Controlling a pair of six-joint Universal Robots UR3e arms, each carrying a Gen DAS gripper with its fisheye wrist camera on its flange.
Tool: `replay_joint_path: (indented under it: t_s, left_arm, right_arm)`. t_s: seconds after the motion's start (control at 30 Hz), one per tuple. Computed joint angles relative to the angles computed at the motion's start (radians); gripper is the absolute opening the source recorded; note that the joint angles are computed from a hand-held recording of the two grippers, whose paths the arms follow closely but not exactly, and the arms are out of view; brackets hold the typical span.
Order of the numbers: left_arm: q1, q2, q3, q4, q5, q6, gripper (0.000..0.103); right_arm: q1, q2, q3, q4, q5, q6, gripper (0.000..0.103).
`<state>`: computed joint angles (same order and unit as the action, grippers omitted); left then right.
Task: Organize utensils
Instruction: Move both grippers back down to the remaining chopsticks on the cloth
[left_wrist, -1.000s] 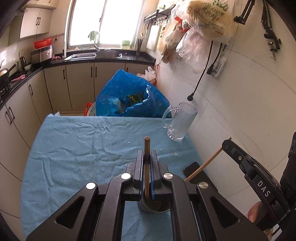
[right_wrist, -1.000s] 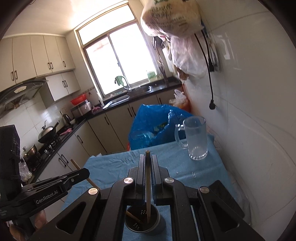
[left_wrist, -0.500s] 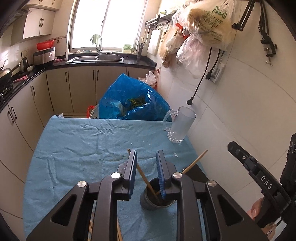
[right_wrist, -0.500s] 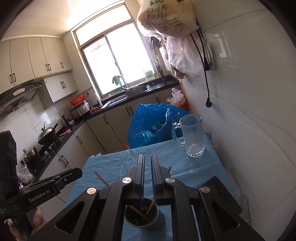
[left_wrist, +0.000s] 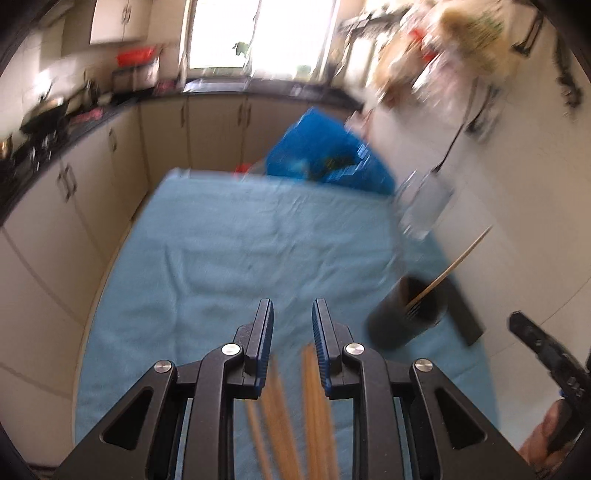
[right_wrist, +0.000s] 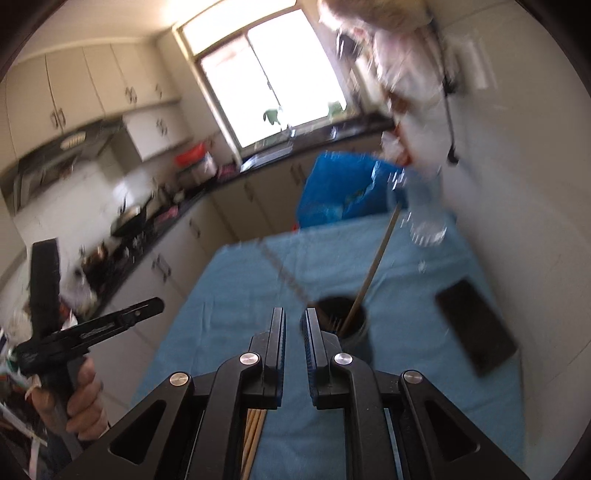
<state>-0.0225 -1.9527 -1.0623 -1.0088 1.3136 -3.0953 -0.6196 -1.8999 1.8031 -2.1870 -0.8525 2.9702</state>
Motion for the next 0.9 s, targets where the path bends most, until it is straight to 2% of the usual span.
replay_joint_path:
  t_s: [0.13,0.27,0.43,0.73,0.83,0.87,0.9]
  left_arm:
    - [0.029,-0.055,-0.077,-0.041,-0.022,0.042,0.02]
    - [0.023,-0.171,0.004,-0.127,-0.04,0.058,0.018]
    - [-0.004,-0.259,0.082,-0.152,-0.035,0.061,0.015]
    - [-0.051,-0.41,0.278,-0.24,0.056,0.02,0.014]
    - [-0.064,-0.426,0.291,-0.219,0.079,0.017,0.014]
    - [-0.065,-0.43,0.297,-0.221,0.084,0.009,0.013]
    - [-0.066,-0.431,0.301,-0.226,0.091,0.004,0.008]
  right_arm:
    - [0.087,0.046,0.046,-0.052,-0.062,0.023,0.011]
    - [0.155,0.103,0.065,-0.086,-0.124,0.055,0.011]
    - [0.172,0.099,0.103,-0.101,-0.15,0.048,0.011]
    - [0.192,0.143,0.086,-0.1,-0.167,0.058,0.011]
    - [0.222,0.178,0.066,-0.108,-0.181,0.07,0.011]
    - [0.23,0.189,0.059,-0.109,-0.183,0.073,0.011]
    - [0.25,0.21,0.041,-0.112,-0.193,0.082,0.011]
